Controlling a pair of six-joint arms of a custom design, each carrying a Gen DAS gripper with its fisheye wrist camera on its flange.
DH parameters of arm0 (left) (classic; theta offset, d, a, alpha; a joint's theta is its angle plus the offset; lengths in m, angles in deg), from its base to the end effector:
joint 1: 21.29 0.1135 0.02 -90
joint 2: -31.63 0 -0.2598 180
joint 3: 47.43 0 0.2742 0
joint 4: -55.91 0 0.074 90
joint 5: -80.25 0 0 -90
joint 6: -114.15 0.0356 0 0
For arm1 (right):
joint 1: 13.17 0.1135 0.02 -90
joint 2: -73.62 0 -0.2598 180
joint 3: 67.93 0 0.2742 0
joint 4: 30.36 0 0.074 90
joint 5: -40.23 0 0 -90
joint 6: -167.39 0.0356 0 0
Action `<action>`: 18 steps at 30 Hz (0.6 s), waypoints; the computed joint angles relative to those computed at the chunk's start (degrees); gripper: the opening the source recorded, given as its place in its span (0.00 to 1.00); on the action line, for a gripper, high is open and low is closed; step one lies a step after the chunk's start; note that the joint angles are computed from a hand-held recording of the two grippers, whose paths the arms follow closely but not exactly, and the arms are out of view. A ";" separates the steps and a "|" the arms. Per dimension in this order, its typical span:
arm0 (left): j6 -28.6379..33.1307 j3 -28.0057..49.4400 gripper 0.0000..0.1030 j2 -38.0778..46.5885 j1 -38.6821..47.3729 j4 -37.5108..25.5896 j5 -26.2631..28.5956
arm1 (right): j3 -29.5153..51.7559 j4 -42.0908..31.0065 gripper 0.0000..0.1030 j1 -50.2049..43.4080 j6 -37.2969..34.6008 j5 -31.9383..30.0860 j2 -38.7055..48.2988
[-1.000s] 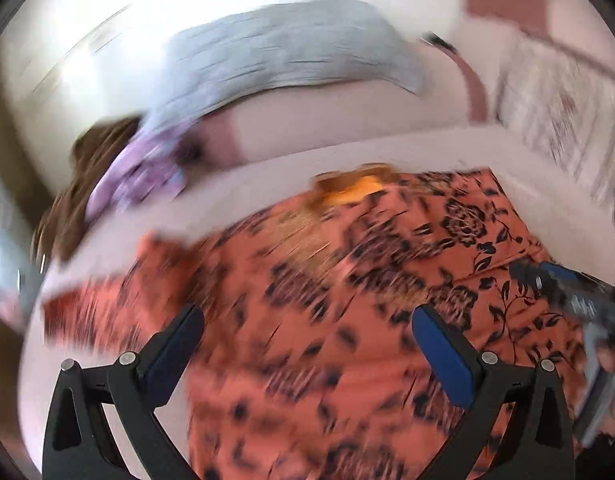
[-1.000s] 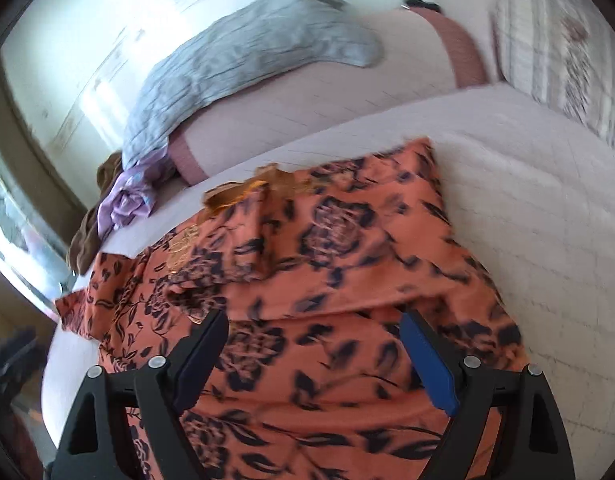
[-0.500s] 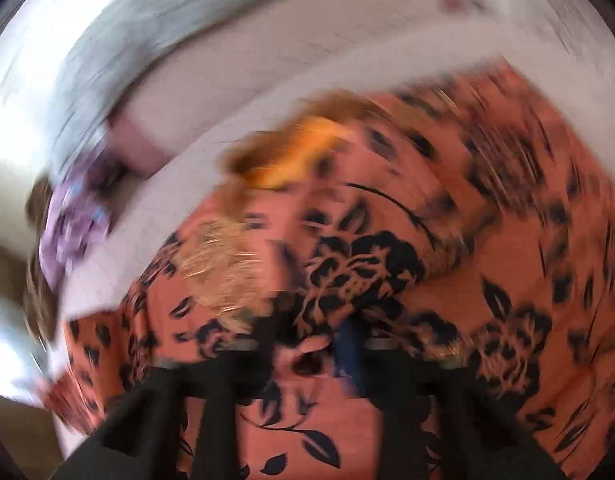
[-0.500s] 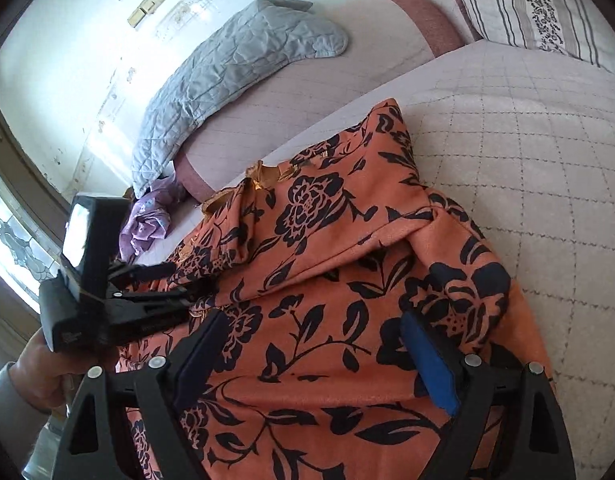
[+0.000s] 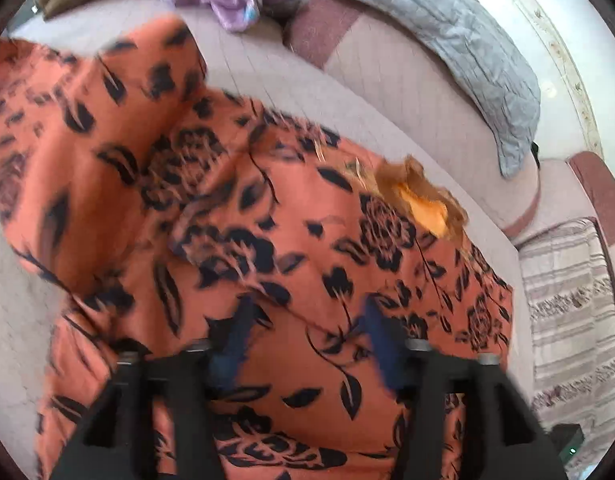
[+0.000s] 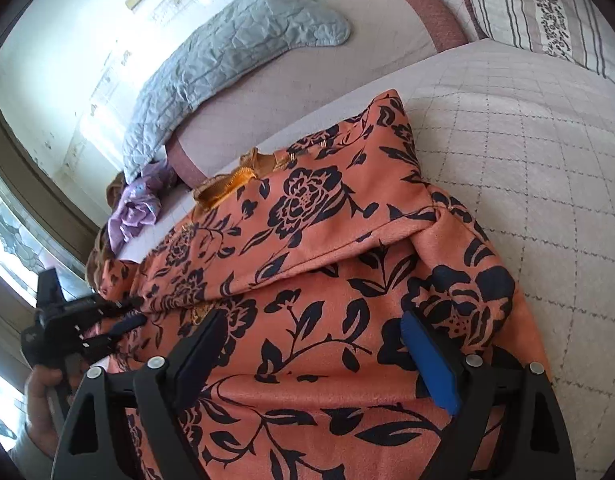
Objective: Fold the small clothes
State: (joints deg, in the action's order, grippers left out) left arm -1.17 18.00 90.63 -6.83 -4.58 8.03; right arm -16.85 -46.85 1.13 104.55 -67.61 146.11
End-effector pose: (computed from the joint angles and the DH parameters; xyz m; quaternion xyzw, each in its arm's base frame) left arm 0.2177 0.0449 0.2795 -0.2749 0.9000 -0.1752 0.2895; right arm 0.2708 0.0803 0.1949 0.0317 0.8896 0.2839 0.3564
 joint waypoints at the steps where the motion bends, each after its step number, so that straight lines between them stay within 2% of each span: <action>1: 0.93 1.43 0.70 2.08 1.28 0.59 -0.08 | 0.63 -0.97 0.88 0.01 -0.30 -0.04 0.22; 3: 2.08 1.54 0.70 2.92 3.35 0.49 1.25 | 2.30 -4.04 0.88 -0.82 0.07 -1.70 0.33; 4: 2.48 1.02 0.70 3.51 5.00 0.98 2.58 | 2.36 -4.22 0.88 -2.34 2.01 -4.77 -0.52; 7: 2.05 0.64 0.67 4.03 5.87 2.65 3.45 | 1.44 -0.46 0.88 -7.36 10.34 -13.08 -1.90; 9: 1.91 2.18 0.50 5.29 5.42 1.99 1.91 | 2.45 3.06 0.88 -10.20 17.78 -17.18 1.24; 10: 1.70 2.98 0.25 6.50 5.10 1.73 2.02 | 3.27 4.30 0.88 -11.11 20.98 -18.59 3.51; 11: 1.65 3.70 0.07 7.56 4.95 1.13 2.57 | 4.14 5.99 0.88 -11.85 24.50 -19.86 6.22; 15: 3.26 4.81 0.06 7.24 5.15 -0.01 2.75 | 6.79 14.25 0.85 -13.14 36.64 -20.20 14.18; 16: 3.65 4.76 0.05 6.52 4.71 -0.02 2.16 | 7.59 14.73 0.73 -13.25 37.59 -20.05 15.09; 17: 3.98 4.74 0.05 5.46 4.31 -0.30 1.48 | 9.82 12.96 0.27 -13.32 36.88 -19.66 16.53; 18: 4.03 4.82 0.05 3.86 4.31 -1.05 1.61 | 12.32 8.82 0.06 -13.36 35.10 -19.12 17.46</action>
